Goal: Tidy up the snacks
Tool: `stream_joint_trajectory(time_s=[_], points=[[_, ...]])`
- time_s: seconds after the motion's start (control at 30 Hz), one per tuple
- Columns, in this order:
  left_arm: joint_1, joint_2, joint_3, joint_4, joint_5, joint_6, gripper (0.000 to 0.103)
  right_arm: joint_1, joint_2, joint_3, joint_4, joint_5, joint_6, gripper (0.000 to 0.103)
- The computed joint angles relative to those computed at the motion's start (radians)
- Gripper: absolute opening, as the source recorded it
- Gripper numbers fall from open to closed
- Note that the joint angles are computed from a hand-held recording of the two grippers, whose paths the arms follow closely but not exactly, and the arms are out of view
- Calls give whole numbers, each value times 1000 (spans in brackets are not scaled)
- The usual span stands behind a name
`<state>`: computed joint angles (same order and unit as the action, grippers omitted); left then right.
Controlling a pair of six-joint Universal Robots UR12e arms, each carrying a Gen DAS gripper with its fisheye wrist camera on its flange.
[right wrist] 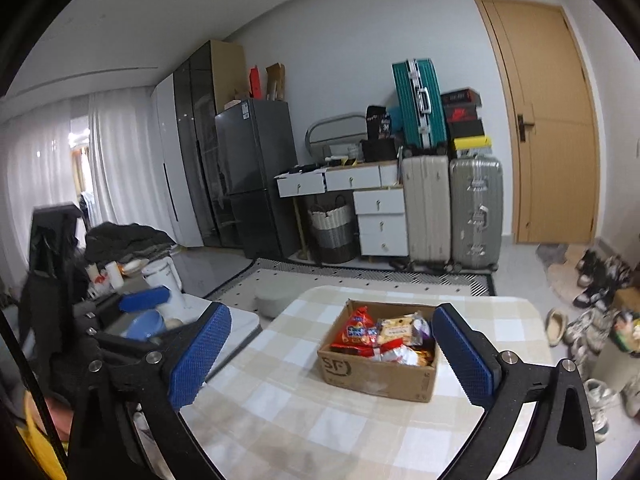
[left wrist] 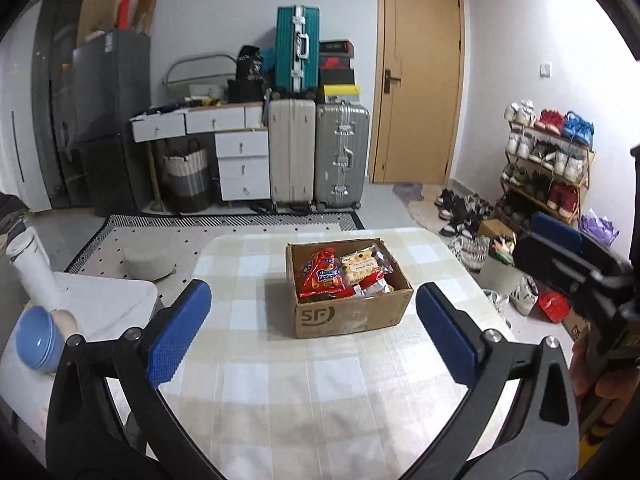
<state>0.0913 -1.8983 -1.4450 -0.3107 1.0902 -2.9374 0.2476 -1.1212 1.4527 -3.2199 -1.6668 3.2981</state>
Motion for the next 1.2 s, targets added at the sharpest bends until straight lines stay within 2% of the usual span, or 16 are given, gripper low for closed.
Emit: stream_joint_trajectory(time_s=[0.1,0.2,0.33,0.43,0.6,0.67,0.77,1.03,1.2], points=[[21,36,-76,69,-9,-29,102,22,-10,50,-48,-53,-25,102],[36,56,-137,140,-10,-57,102,30,-10,92,-99,-69,-33,102],[39,52,-171,196,18,-59,102,28,8,111,-128,-97,-34,102],[38,23,-177,263,15,-74,102,20,30,112,-139,-109,-35,102],[15,-40,-155,298,70,-88,102,1,83,104,-179,-125,-47,102],[-1,-83,-113,293,96,-92,102,-5,106,94,-185,-139,-52,102],[-14,-130,-80,295,124,-107,102,-21,142,91,-247,-136,-31,102],[-35,-222,-21,281,178,-115,102,-44,200,75,-304,-157,20,102],[-53,-269,-12,339,240,-97,102,-50,222,71,-332,-159,36,102]])
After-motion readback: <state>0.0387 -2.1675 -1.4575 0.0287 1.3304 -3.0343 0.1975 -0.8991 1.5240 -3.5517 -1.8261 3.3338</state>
